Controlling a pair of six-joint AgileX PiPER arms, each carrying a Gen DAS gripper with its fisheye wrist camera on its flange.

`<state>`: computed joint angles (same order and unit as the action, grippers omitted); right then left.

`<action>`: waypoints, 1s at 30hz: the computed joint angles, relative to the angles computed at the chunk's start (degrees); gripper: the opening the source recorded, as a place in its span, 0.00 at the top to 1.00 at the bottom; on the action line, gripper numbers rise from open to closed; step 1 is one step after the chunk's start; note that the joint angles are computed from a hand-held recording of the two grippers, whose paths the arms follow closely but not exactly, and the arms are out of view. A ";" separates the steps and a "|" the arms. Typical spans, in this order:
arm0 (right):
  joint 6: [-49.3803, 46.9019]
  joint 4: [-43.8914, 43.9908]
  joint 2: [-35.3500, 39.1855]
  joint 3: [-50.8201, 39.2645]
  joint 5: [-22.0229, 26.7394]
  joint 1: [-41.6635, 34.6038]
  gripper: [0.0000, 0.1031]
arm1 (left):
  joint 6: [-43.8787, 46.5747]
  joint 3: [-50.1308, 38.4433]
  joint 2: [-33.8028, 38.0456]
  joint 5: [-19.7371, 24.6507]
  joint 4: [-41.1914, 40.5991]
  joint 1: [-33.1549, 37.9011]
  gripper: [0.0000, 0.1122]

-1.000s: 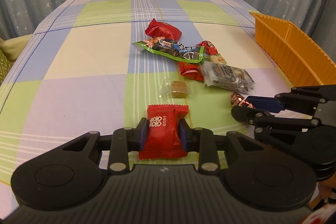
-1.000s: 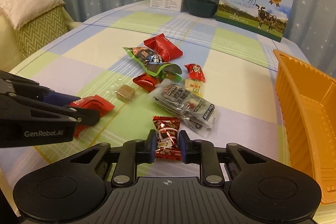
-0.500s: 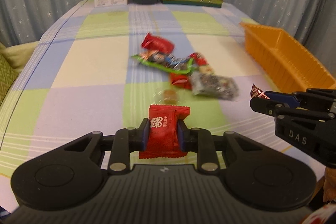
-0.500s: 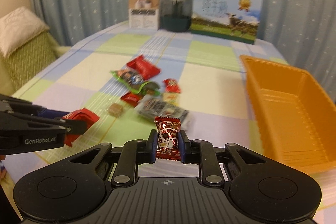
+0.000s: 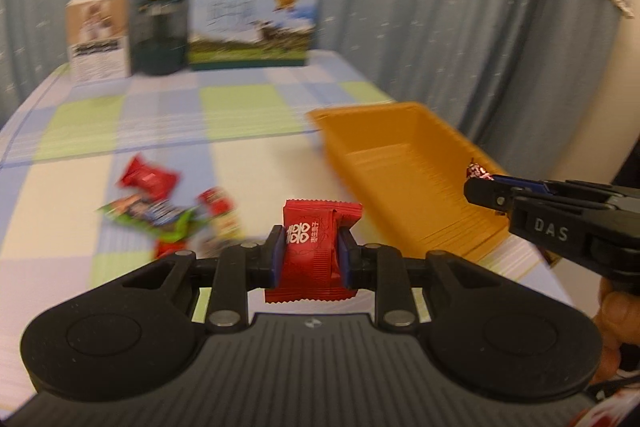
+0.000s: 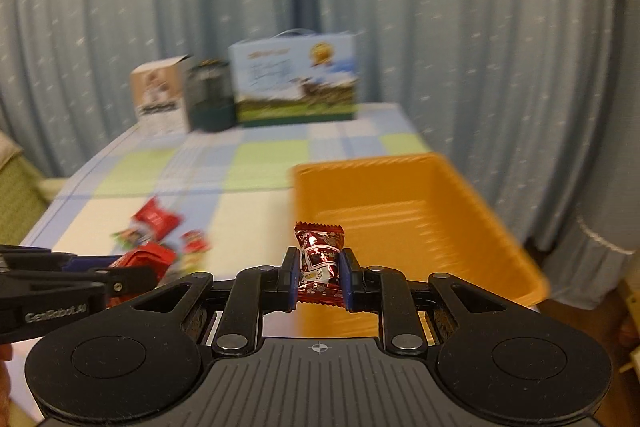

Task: Organize snacks
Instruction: 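Carry both held candies over the orange tray with both tools, then open both tools to drop the candies into the orange tray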

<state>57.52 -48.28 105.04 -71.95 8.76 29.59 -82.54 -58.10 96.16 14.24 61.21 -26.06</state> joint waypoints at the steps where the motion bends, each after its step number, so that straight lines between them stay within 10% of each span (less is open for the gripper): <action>1: -1.11 0.92 -0.24 0.18 -0.35 -1.31 0.80 | 1.70 -2.03 1.25 0.09 -1.47 -0.69 0.79; 16: -50.27 48.24 3.76 -2.43 -1.79 -12.50 0.80 | 31.65 -24.81 18.69 1.37 -29.02 -4.27 0.79; 30: -54.62 53.59 6.12 -5.06 -0.49 -14.46 0.80 | 43.42 -33.49 26.21 0.95 -39.85 -2.91 0.73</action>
<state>2.90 5.32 111.16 -77.01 8.27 15.13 -39.12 -91.59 122.37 15.20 21.36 -28.97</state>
